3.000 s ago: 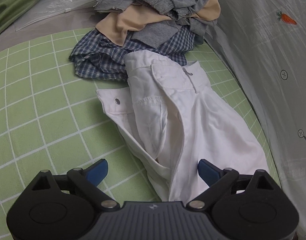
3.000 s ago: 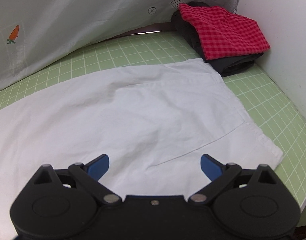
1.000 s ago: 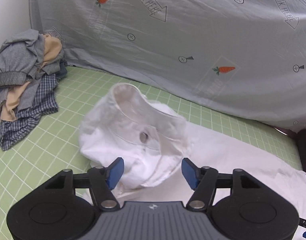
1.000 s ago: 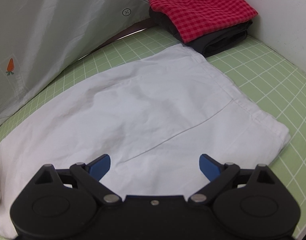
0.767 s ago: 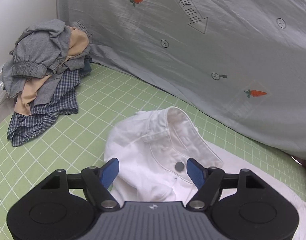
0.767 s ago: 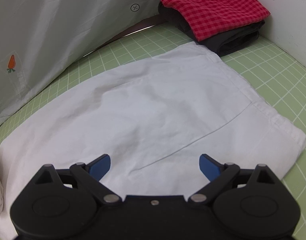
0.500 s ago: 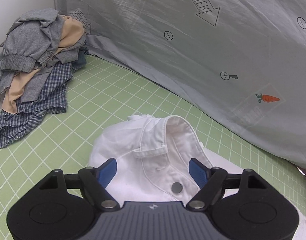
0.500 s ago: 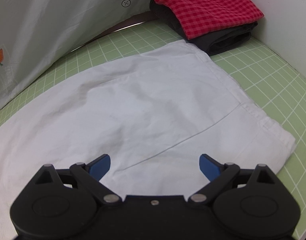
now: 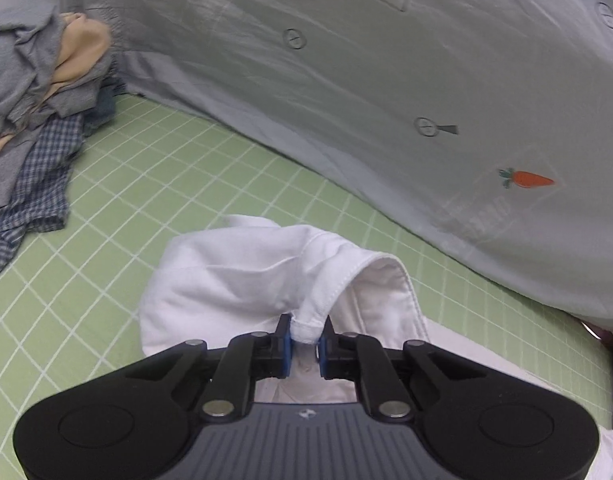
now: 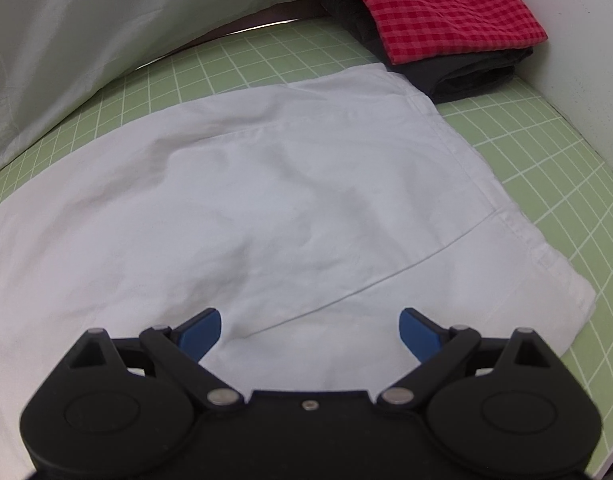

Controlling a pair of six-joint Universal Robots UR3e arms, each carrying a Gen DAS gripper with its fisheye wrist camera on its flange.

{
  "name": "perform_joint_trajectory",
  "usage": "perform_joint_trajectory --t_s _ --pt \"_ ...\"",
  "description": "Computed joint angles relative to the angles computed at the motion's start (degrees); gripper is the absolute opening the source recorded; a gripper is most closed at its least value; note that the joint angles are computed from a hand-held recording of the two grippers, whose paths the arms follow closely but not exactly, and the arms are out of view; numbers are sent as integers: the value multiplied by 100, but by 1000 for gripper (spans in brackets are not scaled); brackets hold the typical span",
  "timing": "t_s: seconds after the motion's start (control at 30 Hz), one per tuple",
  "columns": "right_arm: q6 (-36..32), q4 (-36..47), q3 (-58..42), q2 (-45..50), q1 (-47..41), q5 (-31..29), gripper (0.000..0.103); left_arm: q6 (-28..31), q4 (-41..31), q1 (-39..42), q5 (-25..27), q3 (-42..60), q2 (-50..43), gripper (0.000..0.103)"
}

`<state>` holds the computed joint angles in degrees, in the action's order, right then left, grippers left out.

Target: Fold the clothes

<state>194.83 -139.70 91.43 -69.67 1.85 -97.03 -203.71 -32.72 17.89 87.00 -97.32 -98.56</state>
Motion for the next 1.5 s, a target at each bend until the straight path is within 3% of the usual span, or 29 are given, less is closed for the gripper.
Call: perform_joint_trajectory --t_s 0.23,0.27,0.37,0.4,0.47,0.63,0.83,1.17,1.27,1.43,1.5 --pt "125 -108 227 -155 -134 54 97 640 -243 -467 -1719 640 -206 11" --pt "145 -139 280 -190 -162 49 97 660 -256 -577 -1684 686 -284 13" --pt "180 -210 431 -280 -256 68 97 437 -574 -1058 -575 1048 -824 34" --pt "188 -232 486 -310 -293 84 97 443 -1042 -1221 -38 1392 -1108 46" --pt "198 -275 571 -355 -354 106 97 436 -1443 -1390 686 1675 -1444 50" --pt "129 -485 592 -321 -389 -41 97 291 -1414 -1107 229 1378 -1185 72" --pt "-386 -1014 609 -223 -516 -227 97 355 -1663 -1177 337 1204 -811 79" --pt "-2308 -1999 650 339 -1160 -393 99 364 -1801 -1352 576 737 -123 81" --pt "-2252 -2221 833 373 -1493 -1 103 345 -1978 -1525 796 845 -162 82" --pt "-1592 -2589 1257 321 -2050 855 103 180 -2233 -1653 862 1084 -229 82" --pt "-1587 -2924 1453 339 -2089 903 103 135 -2272 -1732 914 1226 -306 82"
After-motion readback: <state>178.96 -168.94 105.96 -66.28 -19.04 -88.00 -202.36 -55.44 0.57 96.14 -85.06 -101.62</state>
